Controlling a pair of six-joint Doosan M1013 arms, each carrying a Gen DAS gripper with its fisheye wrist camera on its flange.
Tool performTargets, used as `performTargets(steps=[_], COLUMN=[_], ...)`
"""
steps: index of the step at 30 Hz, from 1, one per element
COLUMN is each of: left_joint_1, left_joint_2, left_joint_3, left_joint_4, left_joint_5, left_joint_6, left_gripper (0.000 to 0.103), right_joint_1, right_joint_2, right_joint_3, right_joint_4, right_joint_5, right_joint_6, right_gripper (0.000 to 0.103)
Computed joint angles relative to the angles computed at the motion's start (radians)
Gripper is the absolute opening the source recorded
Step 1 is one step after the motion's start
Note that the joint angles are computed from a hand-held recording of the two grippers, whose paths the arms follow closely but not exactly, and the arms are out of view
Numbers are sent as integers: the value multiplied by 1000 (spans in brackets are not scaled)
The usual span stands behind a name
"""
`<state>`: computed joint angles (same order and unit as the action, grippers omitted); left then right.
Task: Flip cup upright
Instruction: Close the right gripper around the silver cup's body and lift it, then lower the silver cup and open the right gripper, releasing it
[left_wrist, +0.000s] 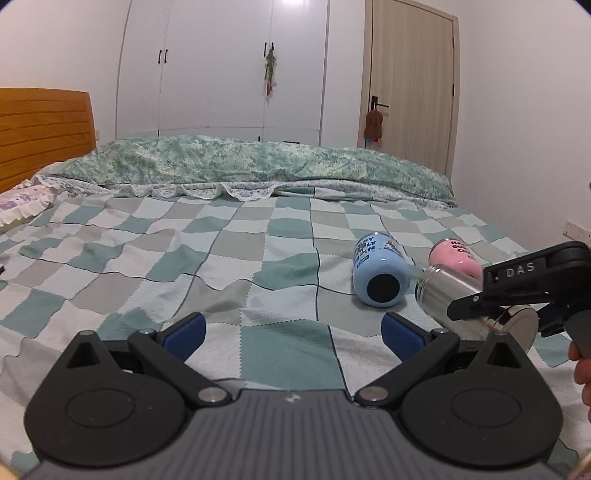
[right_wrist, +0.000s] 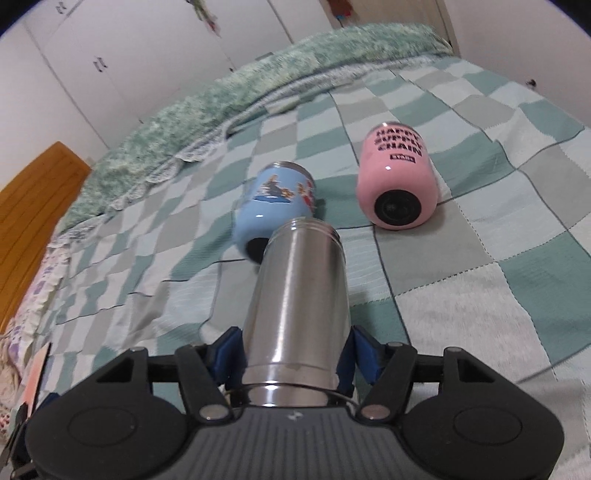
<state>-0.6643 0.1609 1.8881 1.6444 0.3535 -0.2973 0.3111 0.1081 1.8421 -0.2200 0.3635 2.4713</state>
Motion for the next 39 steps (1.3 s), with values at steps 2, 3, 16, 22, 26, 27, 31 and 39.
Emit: performTargets(steps=[2, 3, 16, 22, 26, 27, 31, 39], left_joint_1=[-6, -9, -38, -43, -45, -47, -50, -67], left_joint_2=[-22, -31, -153, -184, -199, -202, -209, -218], left_joint_3=[21, 30, 179, 225, 241, 244, 252, 252], left_joint_4=[15, 15, -55, -108, -131, -134, -145, -144], left_joint_5=[10, 15, 67, 87, 96, 101, 108, 122], left_joint_6=[-20, -22, -40, -26, -10, -10, -4, -2], left_gripper=[103, 103, 103, 103, 103, 103, 103, 103], right_joint_1=[17, 26, 173, 211, 220, 228, 253, 248], right_joint_2=[-28, -41, -134, -93, -58, -53, -46, -80], right_joint_3=[25, 38, 177, 180, 172, 175, 173, 194], right_joint_4=[-38, -57, -459, -589, -540, -591, -701, -800], right_joint_5=[-21, -31, -106, -63, -34, -29, 4, -22], right_joint_6=[25, 39, 356, 477, 434, 483, 561, 606], right_gripper=[64, 64, 64, 64, 64, 63, 64, 102])
